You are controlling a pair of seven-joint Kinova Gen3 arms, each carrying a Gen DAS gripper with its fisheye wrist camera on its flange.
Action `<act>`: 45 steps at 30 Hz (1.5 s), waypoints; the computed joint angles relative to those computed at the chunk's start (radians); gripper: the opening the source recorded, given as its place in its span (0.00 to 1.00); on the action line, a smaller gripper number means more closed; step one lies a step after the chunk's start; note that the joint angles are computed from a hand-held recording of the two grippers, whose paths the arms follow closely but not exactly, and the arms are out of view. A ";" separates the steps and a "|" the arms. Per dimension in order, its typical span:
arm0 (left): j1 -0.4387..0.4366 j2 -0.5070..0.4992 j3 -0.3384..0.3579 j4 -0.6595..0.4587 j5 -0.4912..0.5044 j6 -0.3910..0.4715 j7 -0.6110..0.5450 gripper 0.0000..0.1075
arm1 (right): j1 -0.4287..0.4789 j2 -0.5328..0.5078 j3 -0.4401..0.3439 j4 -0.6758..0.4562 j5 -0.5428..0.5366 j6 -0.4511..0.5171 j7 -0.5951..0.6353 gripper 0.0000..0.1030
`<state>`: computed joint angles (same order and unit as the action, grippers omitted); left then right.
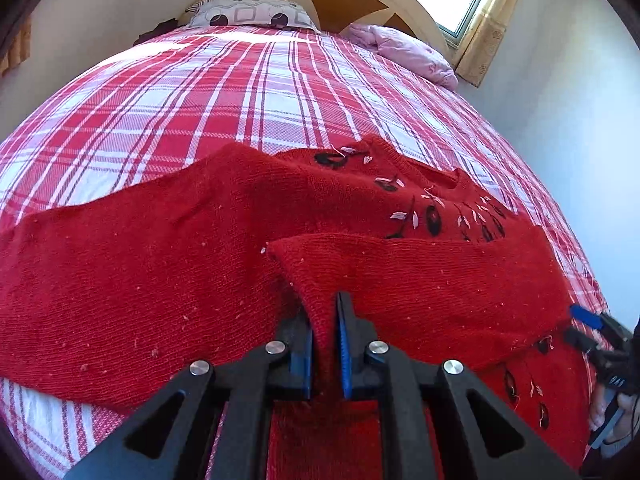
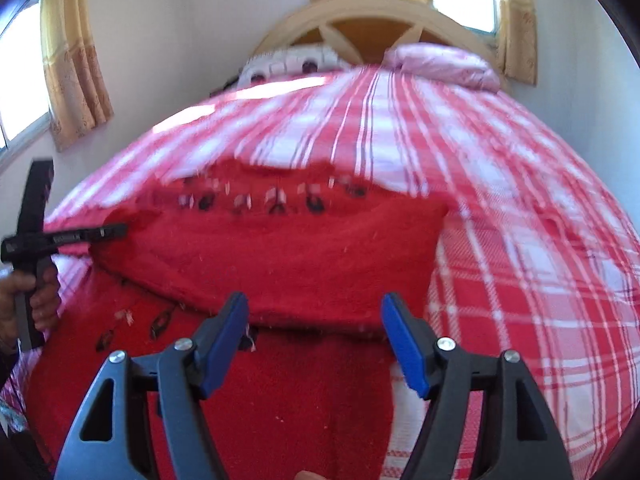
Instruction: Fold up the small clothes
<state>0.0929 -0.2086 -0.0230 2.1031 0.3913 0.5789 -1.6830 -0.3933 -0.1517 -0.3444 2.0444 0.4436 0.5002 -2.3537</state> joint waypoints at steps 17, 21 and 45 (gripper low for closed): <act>-0.096 -0.139 0.016 0.032 -0.233 0.029 0.139 0.60 | -0.163 0.101 0.023 -0.045 0.148 0.197 -0.056 0.91; -0.143 -0.188 -0.003 0.050 -0.311 0.078 0.157 0.60 | -0.179 0.109 0.024 -0.058 0.159 0.224 -0.066 0.92; -0.482 -0.082 -0.449 -0.024 -0.271 0.109 -0.069 0.60 | -0.219 0.016 -0.131 -0.094 0.239 0.253 -0.207 0.91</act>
